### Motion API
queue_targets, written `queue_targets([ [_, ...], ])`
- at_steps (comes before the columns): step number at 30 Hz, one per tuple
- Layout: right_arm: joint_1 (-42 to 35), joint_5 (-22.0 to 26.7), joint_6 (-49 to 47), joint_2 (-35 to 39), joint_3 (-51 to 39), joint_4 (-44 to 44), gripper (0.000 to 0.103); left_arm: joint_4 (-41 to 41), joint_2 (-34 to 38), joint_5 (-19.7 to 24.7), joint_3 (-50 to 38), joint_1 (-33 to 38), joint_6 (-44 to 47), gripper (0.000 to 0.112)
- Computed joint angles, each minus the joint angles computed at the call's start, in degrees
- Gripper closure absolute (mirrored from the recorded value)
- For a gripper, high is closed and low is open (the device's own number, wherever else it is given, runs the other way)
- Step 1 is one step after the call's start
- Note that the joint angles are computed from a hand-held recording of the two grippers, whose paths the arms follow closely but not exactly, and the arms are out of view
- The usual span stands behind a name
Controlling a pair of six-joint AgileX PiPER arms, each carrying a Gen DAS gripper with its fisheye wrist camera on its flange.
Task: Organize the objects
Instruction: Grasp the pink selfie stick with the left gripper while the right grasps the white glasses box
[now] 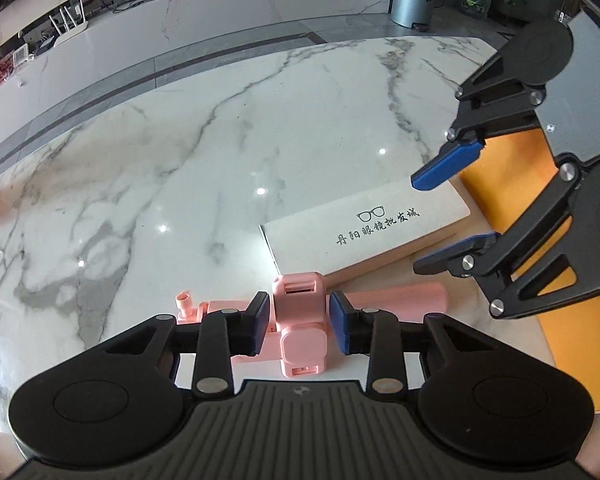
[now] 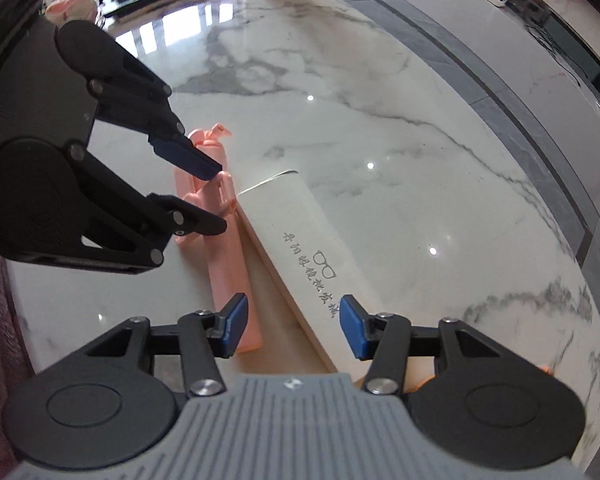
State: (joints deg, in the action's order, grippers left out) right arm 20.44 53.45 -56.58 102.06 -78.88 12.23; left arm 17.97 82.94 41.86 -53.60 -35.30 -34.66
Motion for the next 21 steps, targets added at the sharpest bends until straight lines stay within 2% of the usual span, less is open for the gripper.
queue_targets([
  [4,1.57,2.71,-0.78,5.69,-5.96,-4.53,0.039,-2.27,1.80,2.92,-2.30,0.53,1.45,0.078],
  [15,2.19,13.20,1.60,18.49,-21.72,-6.02,0.031,-4.18,2.45,2.97,-3.11,1.92,2.84,0.079],
  [21,3.64,12.97,2.13,18.88,-21.99,-6.35,0.030,-4.68,0.45,4.08,-1.82,1.96,1.43,0.080],
])
